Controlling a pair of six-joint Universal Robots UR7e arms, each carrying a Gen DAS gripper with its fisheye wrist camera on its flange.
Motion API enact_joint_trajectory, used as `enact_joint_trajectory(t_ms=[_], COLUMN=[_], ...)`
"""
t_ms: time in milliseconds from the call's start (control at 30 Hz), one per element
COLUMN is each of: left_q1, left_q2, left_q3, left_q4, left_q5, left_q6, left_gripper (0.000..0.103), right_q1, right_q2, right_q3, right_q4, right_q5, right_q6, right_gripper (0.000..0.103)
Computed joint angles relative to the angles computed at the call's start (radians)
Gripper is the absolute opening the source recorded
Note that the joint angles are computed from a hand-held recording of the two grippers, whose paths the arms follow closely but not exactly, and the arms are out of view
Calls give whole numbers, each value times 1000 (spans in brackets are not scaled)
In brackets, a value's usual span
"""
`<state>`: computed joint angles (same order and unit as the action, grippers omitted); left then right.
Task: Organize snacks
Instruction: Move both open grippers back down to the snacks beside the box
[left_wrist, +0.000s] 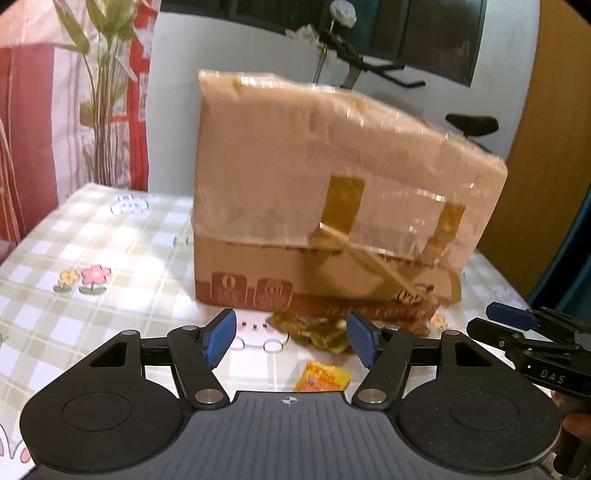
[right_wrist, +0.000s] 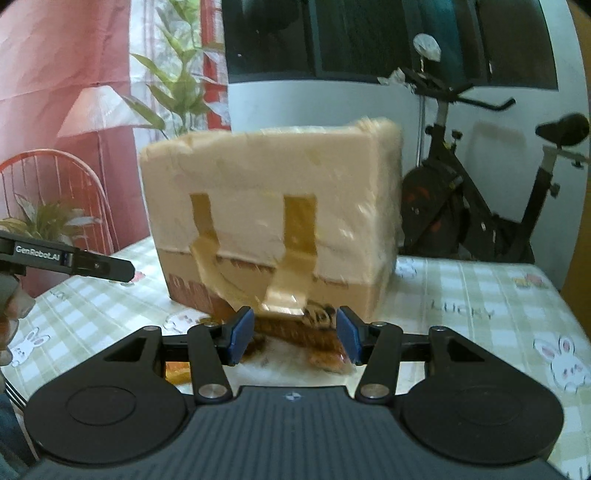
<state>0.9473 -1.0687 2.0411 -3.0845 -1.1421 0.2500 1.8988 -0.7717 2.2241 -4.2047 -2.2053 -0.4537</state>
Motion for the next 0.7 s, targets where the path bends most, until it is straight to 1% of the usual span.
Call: enact_joint_trajectory(t_ms=[167, 333, 433, 533, 633, 700], left_q1=[8, 12, 10, 2, 0, -4], left_q2=[32, 83, 124, 166, 202, 223], left_q3=[-28, -79, -110, -137, -162, -173], left_q4=[73, 151, 149, 149, 168, 171], left_q5=[15, 11, 19, 50, 69, 91], left_q6=[-27, -70, -90, -106, -146, -166], left_gripper=[68, 68, 68, 68, 68, 69], right_q1=[-45, -81, -103, -119, -128, -135], right_q2=[4, 10, 22, 30, 34, 32], right_q3=[17, 9, -3, -7, -3, 5], right_q4=[16, 35, 32, 35, 35, 15], right_q5=[12, 31, 52, 68, 72, 85], right_q6=[28, 47, 43, 49, 57, 68], right_gripper=[53, 53, 53, 53, 53, 53])
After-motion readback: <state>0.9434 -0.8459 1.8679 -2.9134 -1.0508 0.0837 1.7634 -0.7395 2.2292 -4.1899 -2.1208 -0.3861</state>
